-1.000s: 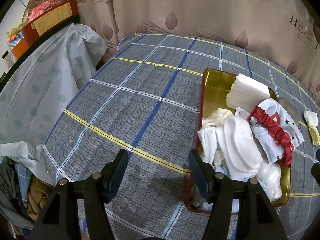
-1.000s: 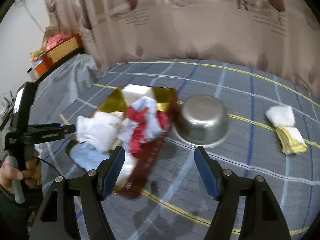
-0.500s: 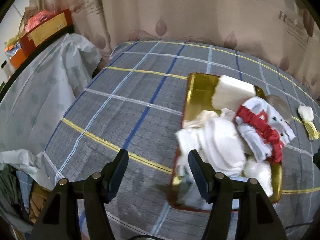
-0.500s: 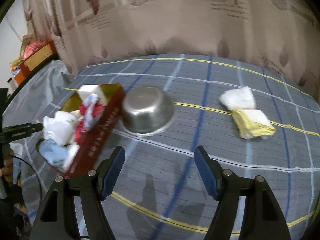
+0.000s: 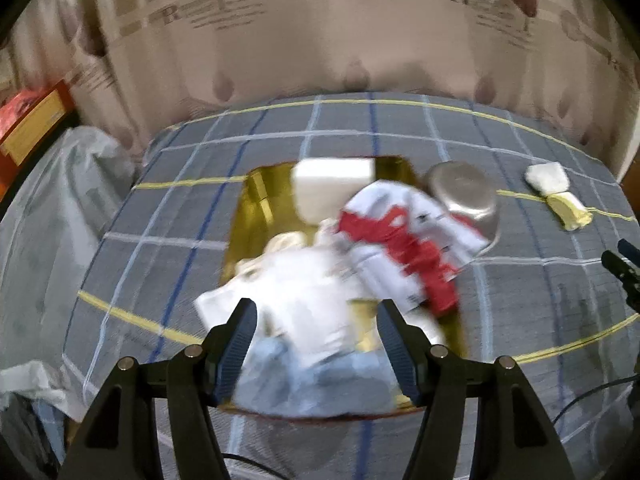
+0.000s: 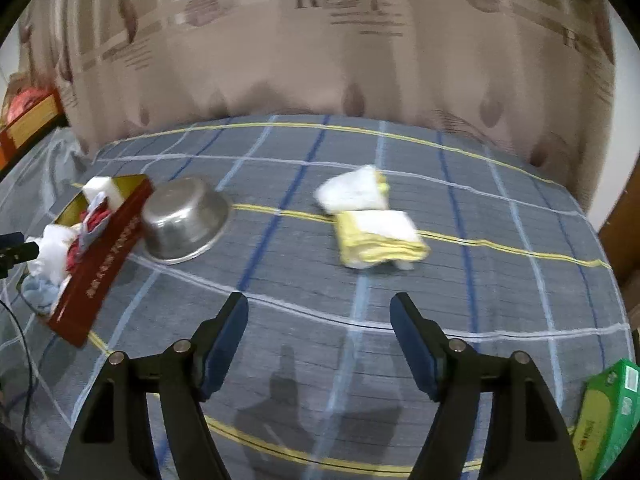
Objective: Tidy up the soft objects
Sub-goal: 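Move the left gripper toward the white fuzzy cloth beside the steel bowl, then grasp the white fuzzy cloth with the left gripper and lift it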
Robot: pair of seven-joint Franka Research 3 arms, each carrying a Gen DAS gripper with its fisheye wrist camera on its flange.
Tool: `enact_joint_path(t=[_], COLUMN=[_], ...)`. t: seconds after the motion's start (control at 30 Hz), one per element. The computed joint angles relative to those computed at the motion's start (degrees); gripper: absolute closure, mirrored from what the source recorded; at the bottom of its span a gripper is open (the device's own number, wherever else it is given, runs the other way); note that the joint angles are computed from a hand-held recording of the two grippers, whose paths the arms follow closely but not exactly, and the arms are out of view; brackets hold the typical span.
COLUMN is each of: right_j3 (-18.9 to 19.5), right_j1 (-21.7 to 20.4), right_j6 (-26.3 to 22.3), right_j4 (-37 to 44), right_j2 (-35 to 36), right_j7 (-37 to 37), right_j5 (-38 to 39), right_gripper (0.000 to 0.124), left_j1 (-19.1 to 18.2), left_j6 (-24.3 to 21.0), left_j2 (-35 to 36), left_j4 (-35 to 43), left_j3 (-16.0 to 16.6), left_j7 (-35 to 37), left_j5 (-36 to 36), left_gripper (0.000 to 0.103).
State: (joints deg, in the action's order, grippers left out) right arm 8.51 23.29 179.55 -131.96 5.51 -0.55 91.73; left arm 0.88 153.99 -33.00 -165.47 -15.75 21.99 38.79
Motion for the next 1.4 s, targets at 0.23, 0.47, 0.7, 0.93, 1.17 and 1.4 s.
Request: enact_joint_path(t=[0.23, 0.47, 0.7, 0.93, 1.17, 1.4], right_j3=[-2.2, -2.1, -1.8, 1.9, 4.0, 5.9], right_j1=[-1.2, -4.6, -5.5, -10.5, -13.2, -16.0], right_j6=[1.9, 2.1, 5.0, 3.5, 3.5, 5.5], right_j4=[1.8, 0.6, -1.5, -2.1, -2.2, -2.9], right_j2=[1.0, 2.7, 3.9, 3.8, 4.1, 4.3], right_j7=[-3.4, 11.5, 24.9, 28.3, 30.8, 34.8], right_j5=[4.3, -7.1, -21.8, -25.7, -27.6, -31.8], right_gripper=[0.05, 0.05, 0.05, 0.05, 0.05, 0.05], left_j1=[-0.6, -3.9, -6.9, -8.6, -9.9, -12.2], left_j6=[0.8, 0.4, 0.5, 0.7, 3.1, 2.5], left_j2=[10.7, 19.6, 25.4, 31.0, 38.0, 44.2], left_j4=[9.6, 17.5, 22.7, 27.6, 34.2, 41.7], left_j3=[-1.4, -0.4, 2.0, 3.6, 5.4, 7.0], left_j7=[0.1, -0.2, 1.1, 4.7, 8.9, 11.4], left_j5=[3.5, 6.0, 5.7, 4.2, 2.8, 4.2], left_gripper=[0.039, 0.039, 0.039, 0.039, 0.039, 0.039])
